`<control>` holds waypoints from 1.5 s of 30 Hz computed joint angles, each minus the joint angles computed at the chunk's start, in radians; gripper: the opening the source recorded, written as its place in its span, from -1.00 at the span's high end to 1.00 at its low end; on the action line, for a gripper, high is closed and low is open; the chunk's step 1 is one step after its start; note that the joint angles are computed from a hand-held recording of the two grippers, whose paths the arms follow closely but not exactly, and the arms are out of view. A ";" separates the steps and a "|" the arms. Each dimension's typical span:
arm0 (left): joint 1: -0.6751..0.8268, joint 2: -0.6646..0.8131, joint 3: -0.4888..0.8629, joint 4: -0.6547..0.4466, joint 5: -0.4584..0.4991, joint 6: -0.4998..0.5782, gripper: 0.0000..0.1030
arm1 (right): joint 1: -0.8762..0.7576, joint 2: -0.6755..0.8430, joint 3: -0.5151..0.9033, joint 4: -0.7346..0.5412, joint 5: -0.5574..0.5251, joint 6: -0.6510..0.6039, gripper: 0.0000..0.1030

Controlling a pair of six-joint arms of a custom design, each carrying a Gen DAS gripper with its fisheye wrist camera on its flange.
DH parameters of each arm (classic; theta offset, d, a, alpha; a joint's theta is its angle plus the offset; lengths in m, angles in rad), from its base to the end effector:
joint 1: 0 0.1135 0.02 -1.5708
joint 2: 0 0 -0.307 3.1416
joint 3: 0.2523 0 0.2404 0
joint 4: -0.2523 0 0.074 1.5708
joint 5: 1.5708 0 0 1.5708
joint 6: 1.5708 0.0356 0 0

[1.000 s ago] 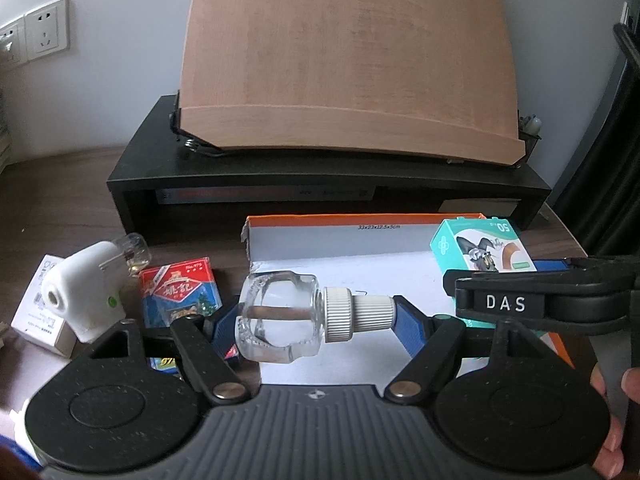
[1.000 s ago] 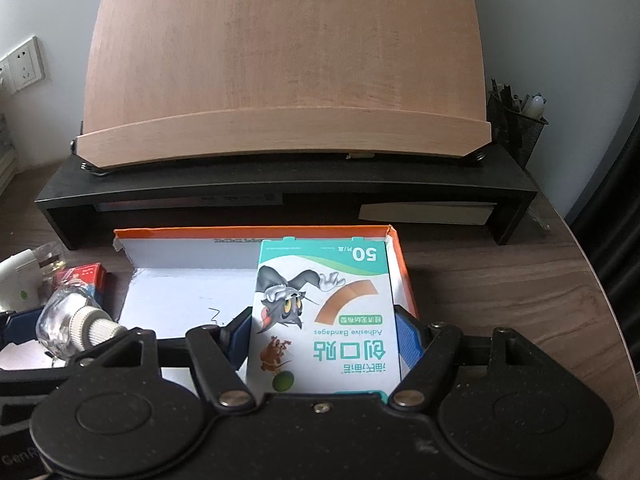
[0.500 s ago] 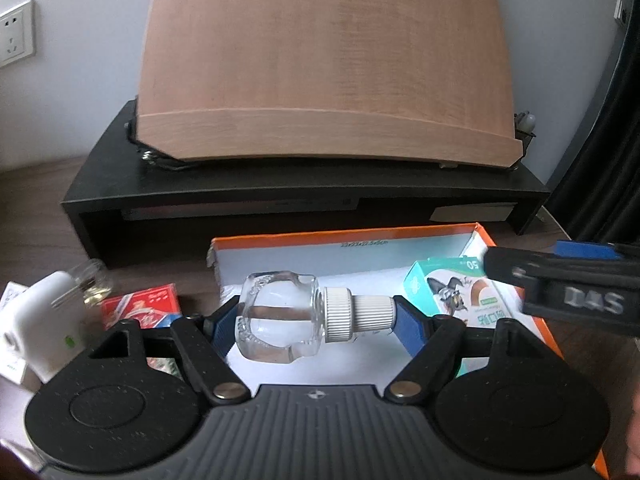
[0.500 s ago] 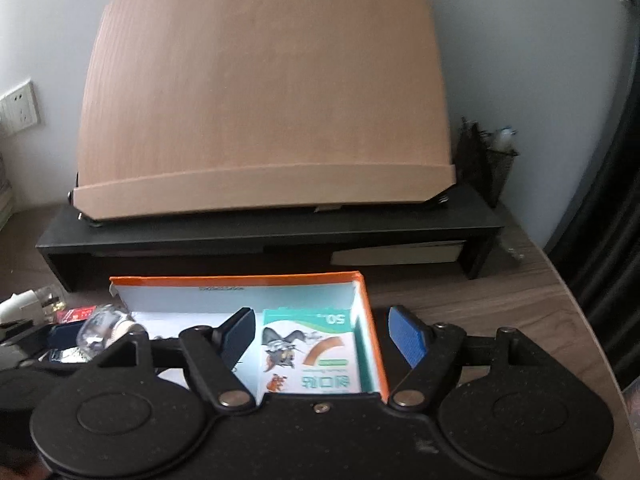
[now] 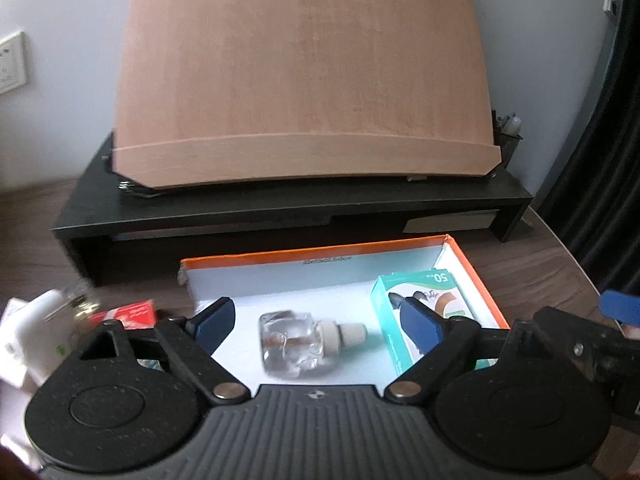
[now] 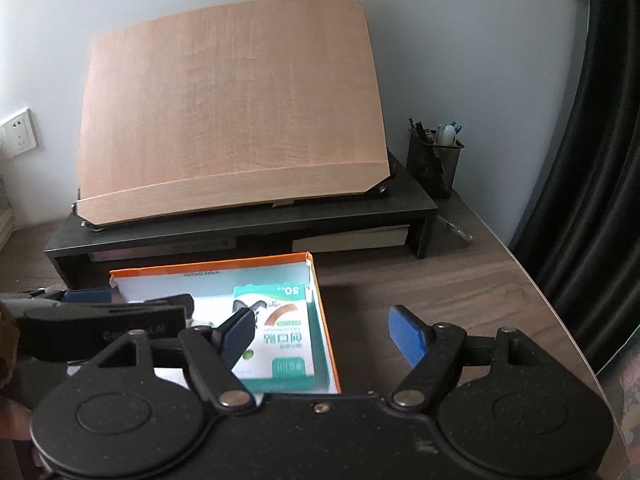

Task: Organize rigid objects
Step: 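Lower the bandage box into the tray with the right tool while the left releases the bottle, then move the left tool to the blue plastic case and grasp it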

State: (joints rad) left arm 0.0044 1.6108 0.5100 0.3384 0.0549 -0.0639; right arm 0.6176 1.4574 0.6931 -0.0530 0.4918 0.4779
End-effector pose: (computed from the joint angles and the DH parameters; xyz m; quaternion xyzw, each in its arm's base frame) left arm 0.2704 -0.0008 0.1642 -0.0206 0.9189 -0.0369 0.3922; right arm 0.2274 0.1409 0.2239 0.0264 0.9059 -0.0074 0.4225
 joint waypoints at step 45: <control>0.281 -0.897 -0.266 -0.615 -0.073 -0.033 -0.92 | 0.448 -0.131 -0.081 -0.110 0.005 0.144 -0.77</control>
